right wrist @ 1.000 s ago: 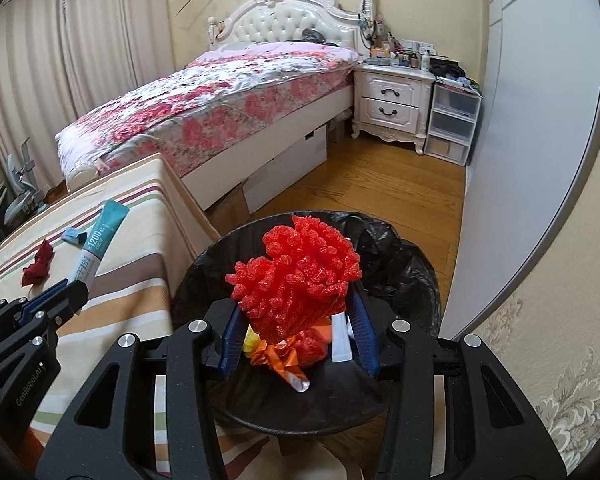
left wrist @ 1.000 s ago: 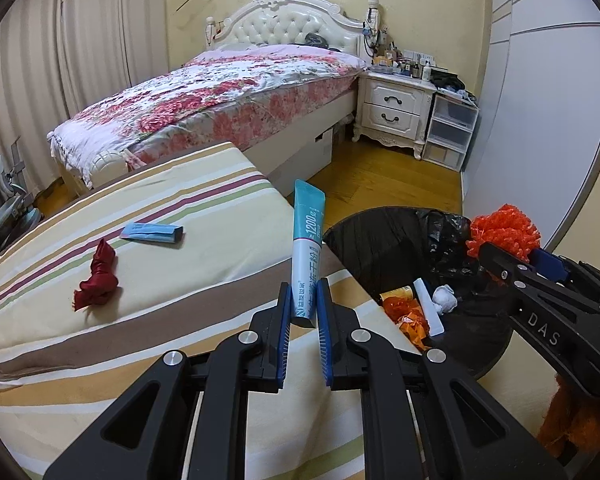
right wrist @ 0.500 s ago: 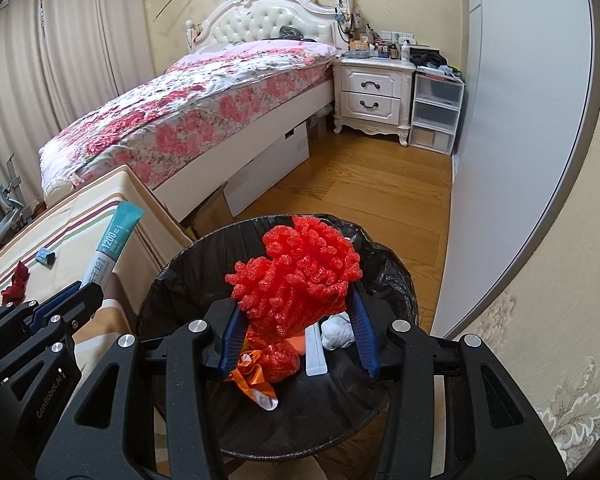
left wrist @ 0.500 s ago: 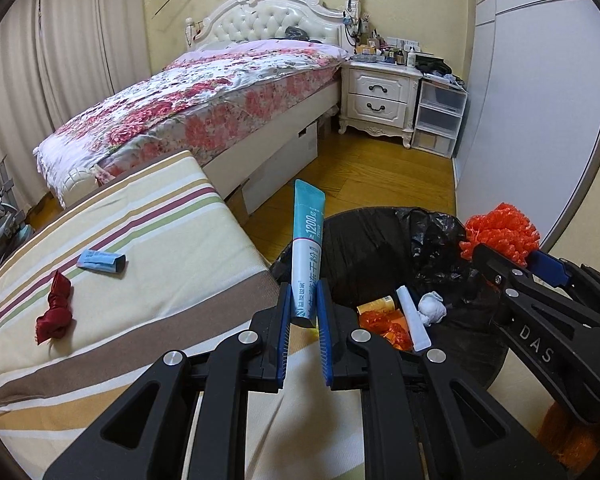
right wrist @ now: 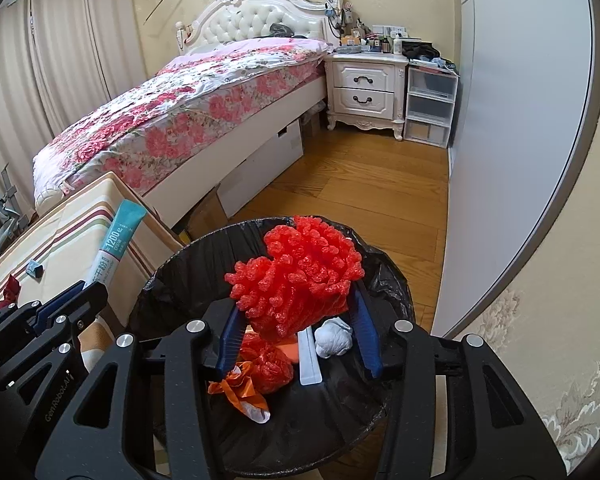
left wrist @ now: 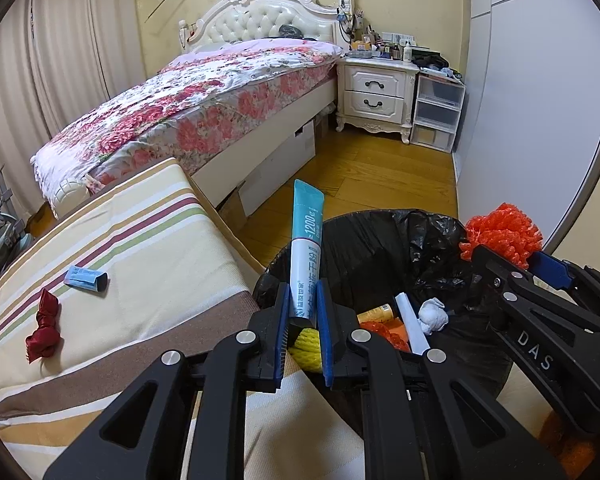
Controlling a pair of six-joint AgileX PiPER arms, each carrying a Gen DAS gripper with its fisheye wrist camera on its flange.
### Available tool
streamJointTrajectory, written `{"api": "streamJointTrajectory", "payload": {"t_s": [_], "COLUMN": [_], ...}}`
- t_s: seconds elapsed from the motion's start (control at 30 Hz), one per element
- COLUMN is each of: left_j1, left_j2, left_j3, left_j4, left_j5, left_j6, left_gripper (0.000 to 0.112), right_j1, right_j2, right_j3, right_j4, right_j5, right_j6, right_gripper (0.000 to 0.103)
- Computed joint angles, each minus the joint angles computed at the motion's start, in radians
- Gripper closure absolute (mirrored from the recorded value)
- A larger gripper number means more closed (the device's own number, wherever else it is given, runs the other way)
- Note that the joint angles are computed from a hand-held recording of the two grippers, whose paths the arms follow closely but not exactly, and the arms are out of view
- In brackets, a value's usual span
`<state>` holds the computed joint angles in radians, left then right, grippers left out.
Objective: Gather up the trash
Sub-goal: 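Open both tools to drop the toothpaste tube and red net into the bin, then move both open tools back over the dark red cloth and light blue tube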
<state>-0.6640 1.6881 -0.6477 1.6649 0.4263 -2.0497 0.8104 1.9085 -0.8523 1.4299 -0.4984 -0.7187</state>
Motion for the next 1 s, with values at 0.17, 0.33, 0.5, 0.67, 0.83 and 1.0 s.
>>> {"api": "streamJointTrajectory", "payload": {"t_s": [0.17, 0.33, 0.5, 0.67, 0.83, 1.0], "left_j1": [-0.004, -0.007, -0.014, -0.016, -0.013, 0.003], "left_j2": [0.011, 0.006, -0.004, -0.021, -0.039, -0.066], "left_j3": [-0.007, -0.002, 0.009, 0.023, 0.047, 0.085], "left_j4": [-0.016, -0.015, -0.018, -0.03, -0.029, -0.018], "left_j5": [0.008, 0.026, 0.051, 0.069, 0.086, 0.092], "left_j6": [0.016, 0.005, -0.005, -0.004, -0.015, -0.033], "left_gripper": [0.077, 0.06, 0.048, 0.042, 0.04, 0.04], "right_j1": [-0.002, 0.003, 0.004, 0.007, 0.028, 0.055], "right_j2": [0.001, -0.001, -0.008, -0.011, -0.007, -0.006], "right_j3": [-0.004, 0.001, 0.013, 0.016, 0.013, 0.005], "right_j4": [0.014, 0.029, 0.033, 0.038, 0.054, 0.088], "right_j5": [-0.009, -0.025, -0.038, -0.041, -0.053, -0.07], "right_j6": [-0.007, -0.008, -0.006, -0.011, -0.023, -0.049], "right_gripper": [0.043, 0.039, 0.035, 0.03, 0.027, 0.023]}}
